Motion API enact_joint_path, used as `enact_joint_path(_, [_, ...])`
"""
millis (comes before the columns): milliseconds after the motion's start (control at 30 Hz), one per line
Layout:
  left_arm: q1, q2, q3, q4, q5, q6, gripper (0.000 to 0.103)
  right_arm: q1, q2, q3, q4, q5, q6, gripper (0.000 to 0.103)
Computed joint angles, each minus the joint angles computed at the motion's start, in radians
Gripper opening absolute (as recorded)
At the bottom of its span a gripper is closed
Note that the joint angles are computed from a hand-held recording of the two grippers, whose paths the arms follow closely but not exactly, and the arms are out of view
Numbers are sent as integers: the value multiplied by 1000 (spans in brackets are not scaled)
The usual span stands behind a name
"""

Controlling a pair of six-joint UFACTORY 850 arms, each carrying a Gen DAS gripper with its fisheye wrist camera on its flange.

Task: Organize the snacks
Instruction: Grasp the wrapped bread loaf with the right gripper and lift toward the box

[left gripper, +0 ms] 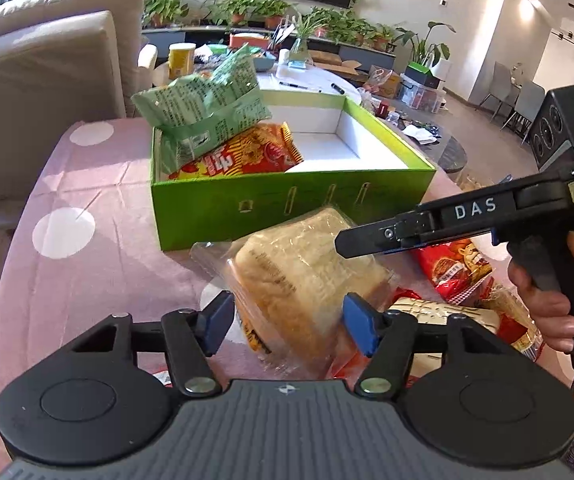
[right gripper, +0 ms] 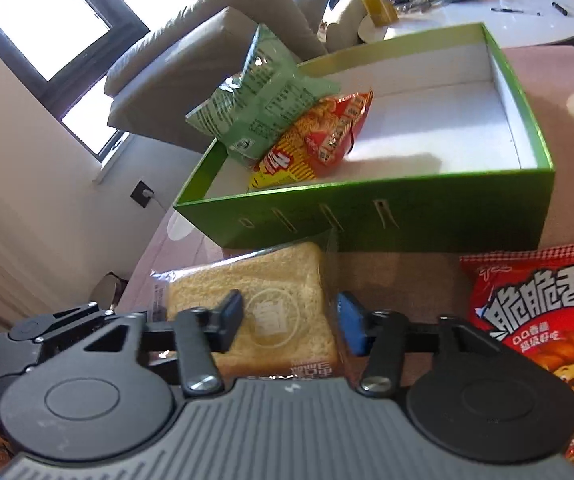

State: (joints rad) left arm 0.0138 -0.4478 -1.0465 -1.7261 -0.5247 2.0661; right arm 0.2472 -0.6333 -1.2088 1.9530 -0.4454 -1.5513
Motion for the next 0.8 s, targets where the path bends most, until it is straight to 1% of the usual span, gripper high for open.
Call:
enact_joint_path(67, [-4,11,12,-33,7,44,56,2,15,16,24,-13,-25,64])
enact_joint_path(167, [-1,21,20,-48,1,64,55,18,39,37,85,12,-102,64])
enact_joint_path(267, [2,34,32,-73,3,90,55,23,55,50,116,8,-131,64])
enact_joint_path(433, [2,35,35,-96,35,113,56,25,58,52,120,11,-123,64])
enact_joint_path(467, [0,32,33,-105,48,121,57,24,55,49,113,14,-109,65])
enact_joint_path(500, [-1,26,29,-108,59,116,61,24,50,45,113,25,-98,65])
enact_joint_path(533, [1,19,25,-100,60,100,62,24,44,39,103,41,-84,66])
enact_joint_path(567, [4,14,20,-83,52,71,62,25,35,32,92,59,-66,69])
enact_joint_path(633, [13,6,7,-33,29,4,62,20,19,21,65,68,-22,71])
enact_joint_path(667, [11,5,5,-28,31,2,63,14,10,14,38,58,12,73])
enact_joint_path(700, [9,4,4,-39,35,16,67,9,2,9,14,47,42,77])
enact_joint_path(767, [4,3,3,-55,47,32,68,2,-12,-4,-11,28,77,83])
enact_joint_path(800, [4,0,1,-52,43,28,68,1,-16,-8,-17,21,84,83])
